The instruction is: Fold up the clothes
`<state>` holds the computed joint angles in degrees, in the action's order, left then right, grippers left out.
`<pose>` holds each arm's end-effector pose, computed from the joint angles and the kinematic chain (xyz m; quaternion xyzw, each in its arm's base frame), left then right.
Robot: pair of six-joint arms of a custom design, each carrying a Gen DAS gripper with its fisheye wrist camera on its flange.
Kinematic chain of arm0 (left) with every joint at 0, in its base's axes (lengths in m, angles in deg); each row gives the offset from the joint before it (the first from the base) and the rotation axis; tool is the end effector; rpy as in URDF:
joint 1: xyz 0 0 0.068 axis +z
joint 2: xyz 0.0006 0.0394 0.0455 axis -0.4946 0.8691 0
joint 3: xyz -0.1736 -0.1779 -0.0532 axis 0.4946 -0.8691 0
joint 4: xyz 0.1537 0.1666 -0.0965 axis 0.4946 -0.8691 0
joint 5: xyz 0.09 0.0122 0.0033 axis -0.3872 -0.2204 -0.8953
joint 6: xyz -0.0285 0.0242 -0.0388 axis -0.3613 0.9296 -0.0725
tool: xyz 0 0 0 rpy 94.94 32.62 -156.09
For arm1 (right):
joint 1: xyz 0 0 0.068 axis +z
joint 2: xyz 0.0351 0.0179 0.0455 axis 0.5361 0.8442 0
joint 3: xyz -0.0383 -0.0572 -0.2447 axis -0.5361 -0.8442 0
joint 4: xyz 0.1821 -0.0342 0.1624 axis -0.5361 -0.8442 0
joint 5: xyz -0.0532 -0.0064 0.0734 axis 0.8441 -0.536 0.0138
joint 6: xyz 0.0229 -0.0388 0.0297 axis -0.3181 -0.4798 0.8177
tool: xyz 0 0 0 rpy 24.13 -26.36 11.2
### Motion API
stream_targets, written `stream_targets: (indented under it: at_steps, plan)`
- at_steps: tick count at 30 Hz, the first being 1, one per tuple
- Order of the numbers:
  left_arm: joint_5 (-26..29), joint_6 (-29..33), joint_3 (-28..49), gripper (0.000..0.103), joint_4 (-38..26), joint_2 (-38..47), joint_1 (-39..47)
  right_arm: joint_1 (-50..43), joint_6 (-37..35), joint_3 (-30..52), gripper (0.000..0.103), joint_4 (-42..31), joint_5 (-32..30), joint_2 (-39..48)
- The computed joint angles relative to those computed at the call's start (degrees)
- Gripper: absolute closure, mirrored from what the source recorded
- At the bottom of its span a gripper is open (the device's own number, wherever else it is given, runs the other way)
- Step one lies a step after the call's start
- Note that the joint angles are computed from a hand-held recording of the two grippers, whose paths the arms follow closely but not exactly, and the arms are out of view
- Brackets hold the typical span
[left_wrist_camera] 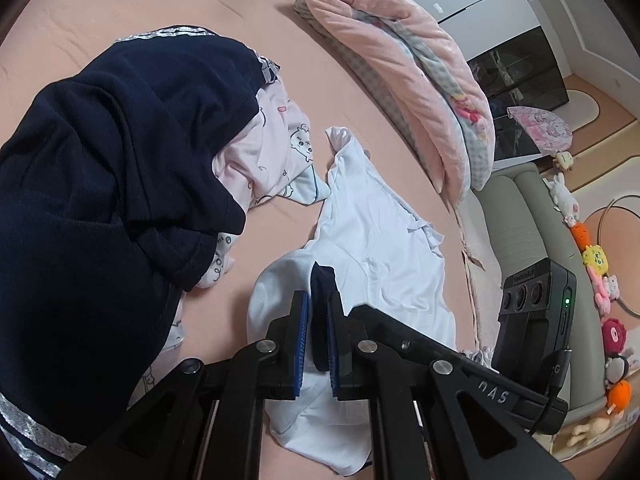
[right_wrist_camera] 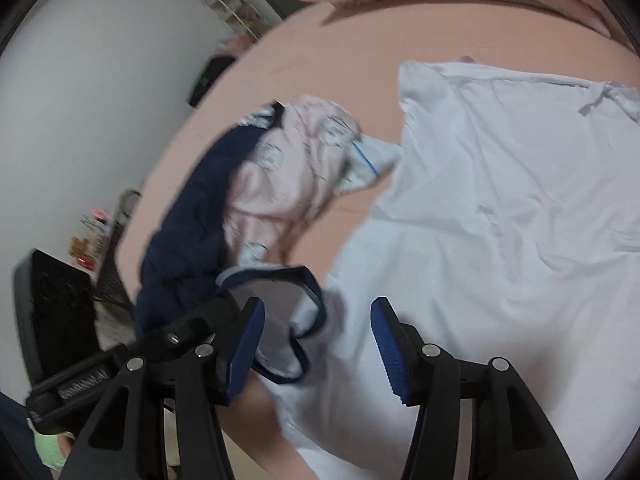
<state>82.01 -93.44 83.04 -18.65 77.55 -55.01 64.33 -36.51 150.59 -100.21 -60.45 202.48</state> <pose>0.2032 -0.0972 0.1901 -0.2818 0.8598 -0.3027 0.2994 0.3315 0.2243 0.2107 -0.2122 0.9227 0.2880 0.1434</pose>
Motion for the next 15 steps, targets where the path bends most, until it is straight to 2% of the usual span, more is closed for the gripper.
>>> stream_targets:
  at_steps: [9,15]
  plan:
    - [0.1,1.3,1.3,0.096,-2.0,0.7,-0.2,4.7,-8.9,11.6,0.047,-17.0,13.8,4.2]
    - [-1.6,3.3,3.4,0.096,-5.2,1.1,-0.8,7.6,-11.0,21.6,0.047,-24.9,16.9,9.7]
